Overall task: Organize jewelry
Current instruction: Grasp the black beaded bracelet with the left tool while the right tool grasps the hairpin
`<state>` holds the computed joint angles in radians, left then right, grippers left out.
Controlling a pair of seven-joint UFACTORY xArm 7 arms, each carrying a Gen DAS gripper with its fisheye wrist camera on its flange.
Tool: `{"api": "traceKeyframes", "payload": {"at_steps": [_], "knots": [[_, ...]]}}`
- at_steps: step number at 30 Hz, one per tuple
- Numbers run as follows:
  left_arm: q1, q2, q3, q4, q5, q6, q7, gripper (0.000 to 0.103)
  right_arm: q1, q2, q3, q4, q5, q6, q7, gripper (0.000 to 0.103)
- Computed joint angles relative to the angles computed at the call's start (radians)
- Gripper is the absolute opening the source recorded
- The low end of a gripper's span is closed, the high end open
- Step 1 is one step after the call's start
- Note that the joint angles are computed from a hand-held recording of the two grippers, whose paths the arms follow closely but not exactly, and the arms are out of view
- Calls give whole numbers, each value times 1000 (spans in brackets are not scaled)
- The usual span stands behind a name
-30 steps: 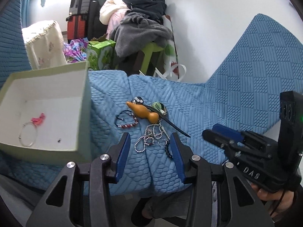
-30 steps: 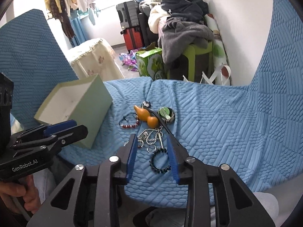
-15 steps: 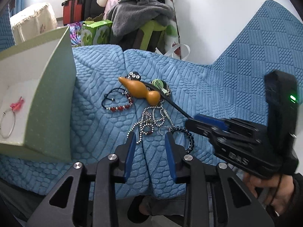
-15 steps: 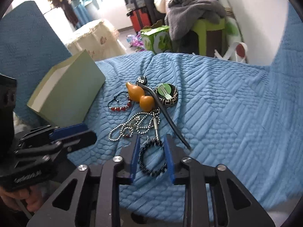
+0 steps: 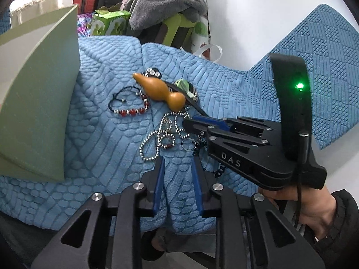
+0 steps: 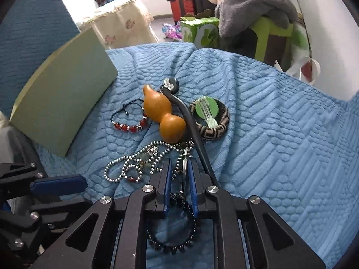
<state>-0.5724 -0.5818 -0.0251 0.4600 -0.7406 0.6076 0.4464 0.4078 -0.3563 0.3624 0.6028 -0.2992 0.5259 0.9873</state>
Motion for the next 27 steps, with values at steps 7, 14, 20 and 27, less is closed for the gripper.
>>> {"api": "traceKeyframes", "payload": {"at_steps": [7, 14, 20, 27], "knots": [[-10, 3, 5, -6, -18, 7, 12, 24, 17, -28, 7, -11, 14, 3, 12, 3], [-36, 43, 0, 21, -71, 3, 55, 24, 7, -157, 13, -80, 51, -8, 63, 3], [-56, 91, -30, 41, -100, -14, 94, 24, 11, -213, 6, -120, 101, -20, 62, 3], [-60, 163, -97, 67, -51, -82, 83, 24, -9, -235, 1, -147, 136, -60, 63, 5]]}}
